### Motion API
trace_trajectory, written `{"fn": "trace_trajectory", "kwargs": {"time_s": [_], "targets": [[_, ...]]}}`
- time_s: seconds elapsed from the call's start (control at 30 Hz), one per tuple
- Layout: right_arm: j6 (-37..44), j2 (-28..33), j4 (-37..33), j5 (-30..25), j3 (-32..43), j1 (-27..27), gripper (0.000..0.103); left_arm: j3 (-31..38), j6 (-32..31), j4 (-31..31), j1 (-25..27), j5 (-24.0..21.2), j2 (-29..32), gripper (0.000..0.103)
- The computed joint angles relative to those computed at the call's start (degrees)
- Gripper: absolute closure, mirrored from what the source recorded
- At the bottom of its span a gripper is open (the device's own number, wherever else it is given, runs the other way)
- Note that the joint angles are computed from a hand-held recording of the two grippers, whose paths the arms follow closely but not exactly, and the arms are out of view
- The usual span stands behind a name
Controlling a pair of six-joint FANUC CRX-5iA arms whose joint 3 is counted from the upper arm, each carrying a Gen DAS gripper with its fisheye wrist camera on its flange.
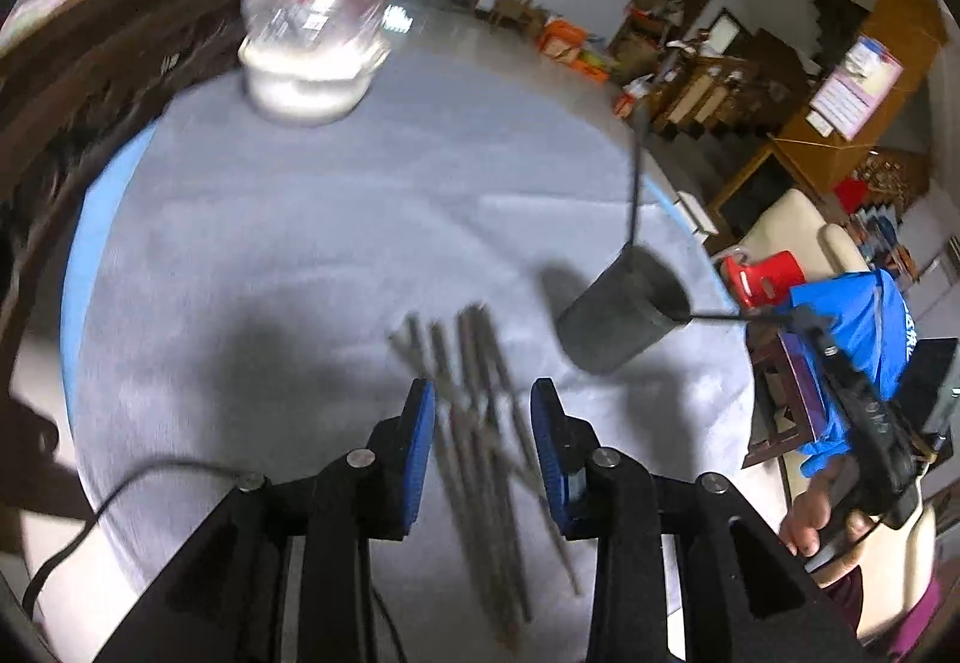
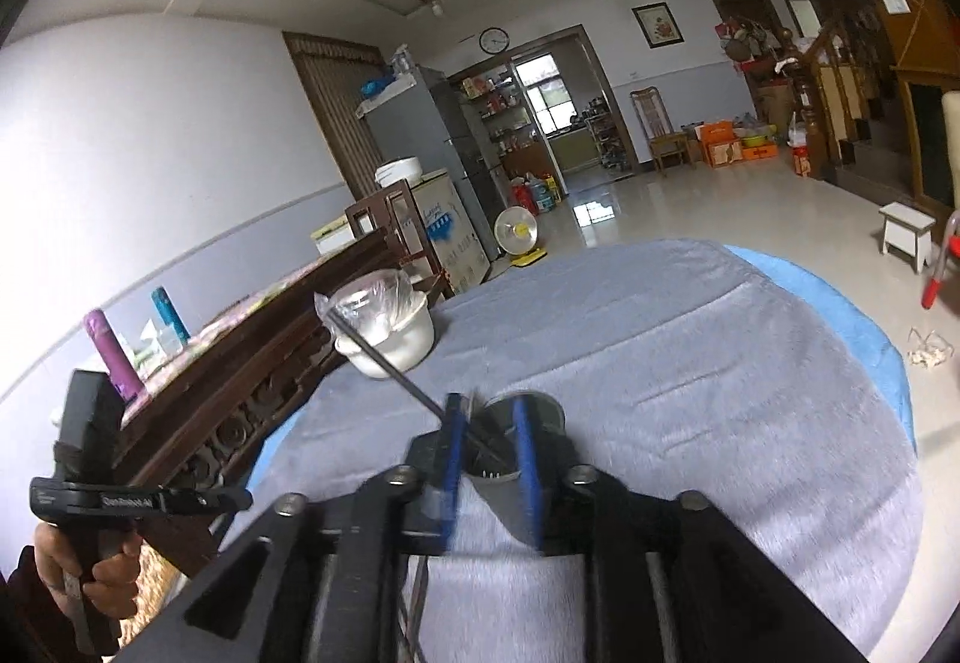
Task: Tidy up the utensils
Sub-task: 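Open the left tool over the grey cup while the right tool drops its chopstick in, then close the left tool on a chopstick while the right tool grasps another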
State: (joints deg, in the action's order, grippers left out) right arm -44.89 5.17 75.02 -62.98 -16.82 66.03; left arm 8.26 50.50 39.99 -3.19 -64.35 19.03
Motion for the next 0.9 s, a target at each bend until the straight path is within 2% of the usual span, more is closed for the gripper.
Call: {"fn": "trace_trajectory", "kwargs": {"time_s": [0.03, 0.07, 0.1, 0.17, 0.27, 0.47, 0.57, 0.6, 0.63, 0.67, 0.73, 0.8, 0.83, 0.9], "targets": [[0.3, 0.1, -0.2, 0.1, 0.2, 0.0, 0.058, -0.7, 0.7, -0.8, 0.2, -0.3, 0.0, 0.069], [0.2, 0.3, 0.0, -0.2, 0.4, -0.2, 0.037, -1.1, 0.9, -1.3, 0.5, -0.7, 0.1, 0.069], [-1.1, 0.7, 1.0, -1.4, 0.4, -0.1, 0.033, -1.4, 1.2, -1.6, 0.9, -1.1, 0.2, 0.069], [-2.0, 0.8, 1.8, -2.5, 0.7, -0.3, 0.034, -1.9, 1.8, -2.2, 1.2, -1.8, 0.4, 0.069], [-5.6, 0.3, 4.2, -7.1, 0.1, 0.9, 0.034, -3.0, 2.2, -2.5, 1.6, -1.6, 0.0, 0.069], [-11.4, -0.7, 7.9, -21.3, -1.4, 7.7, 0.034, -4.3, 1.8, -4.5, 1.5, -2.0, -0.3, 0.069], [-10.7, -1.1, 8.3, -23.6, -1.5, 10.3, 0.035, -5.6, 0.6, -4.3, 1.6, -1.5, -0.7, 0.069], [-10.9, -1.8, 8.4, -22.1, -2.1, 10.7, 0.035, -6.3, 0.0, -4.0, 1.6, -1.2, -0.9, 0.069], [-11.1, -3.0, 8.3, -17.9, -3.1, 10.7, 0.038, -6.5, -0.3, -3.7, 1.6, -1.4, -0.9, 0.069], [-10.6, -3.5, 7.4, -14.8, -3.4, 10.7, 0.045, -6.8, -0.7, -3.6, 1.5, -1.6, -1.0, 0.069], [-8.1, -3.3, 4.0, -8.1, -3.0, 10.2, 0.051, -7.6, -1.5, -3.5, 1.1, -1.9, -1.2, 0.07], [-3.5, -1.9, -2.7, 2.1, -1.6, 8.2, 0.056, -8.4, -2.5, -3.5, 0.7, -2.4, -1.5, 0.07], [-2.1, -1.2, -5.1, 6.0, -1.1, 7.2, 0.063, -8.5, -2.6, -3.5, 0.6, -2.6, -1.5, 0.07], [-1.5, 0.9, -9.5, 16.3, -0.8, 3.9, 0.064, -8.5, -2.2, -3.9, 0.3, -3.0, -1.4, 0.07]]}}
